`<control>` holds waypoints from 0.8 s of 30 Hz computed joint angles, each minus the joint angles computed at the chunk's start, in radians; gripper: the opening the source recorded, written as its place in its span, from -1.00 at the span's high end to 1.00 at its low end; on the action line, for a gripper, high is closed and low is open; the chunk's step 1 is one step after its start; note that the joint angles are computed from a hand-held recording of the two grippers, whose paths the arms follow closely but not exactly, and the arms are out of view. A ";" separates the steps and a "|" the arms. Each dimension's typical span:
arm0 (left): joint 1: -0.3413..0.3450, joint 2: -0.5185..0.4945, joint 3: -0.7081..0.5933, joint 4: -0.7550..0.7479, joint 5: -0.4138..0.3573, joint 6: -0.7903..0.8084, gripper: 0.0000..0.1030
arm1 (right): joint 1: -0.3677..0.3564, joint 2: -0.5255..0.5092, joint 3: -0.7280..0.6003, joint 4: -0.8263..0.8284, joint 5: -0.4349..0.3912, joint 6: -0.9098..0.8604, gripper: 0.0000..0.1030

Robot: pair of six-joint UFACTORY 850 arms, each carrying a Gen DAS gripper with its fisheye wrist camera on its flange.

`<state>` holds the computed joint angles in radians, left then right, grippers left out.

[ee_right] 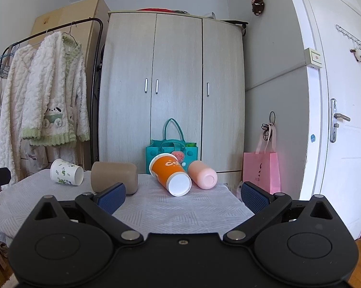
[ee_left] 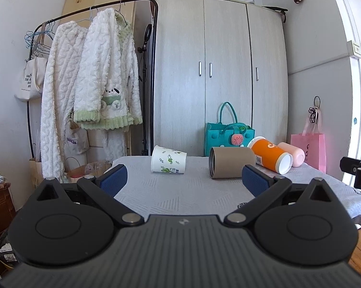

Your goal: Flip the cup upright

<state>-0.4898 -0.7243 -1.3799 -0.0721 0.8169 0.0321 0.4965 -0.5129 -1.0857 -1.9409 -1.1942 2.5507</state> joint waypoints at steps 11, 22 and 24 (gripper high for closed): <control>-0.001 0.002 0.005 -0.005 -0.001 0.009 -1.00 | -0.003 0.006 0.009 0.002 -0.002 0.008 -1.00; -0.011 0.006 -0.086 -0.053 -0.206 0.137 -1.00 | -0.018 0.001 -0.015 0.008 0.023 -0.046 -1.00; -0.017 0.002 -0.130 -0.082 -0.283 0.196 -1.00 | -0.025 0.014 -0.012 -0.002 0.039 -0.059 -1.00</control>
<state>-0.5067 -0.7227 -1.5098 -0.1540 0.5336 0.2283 0.4710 -0.4992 -1.0973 -1.9427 -1.1549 2.4912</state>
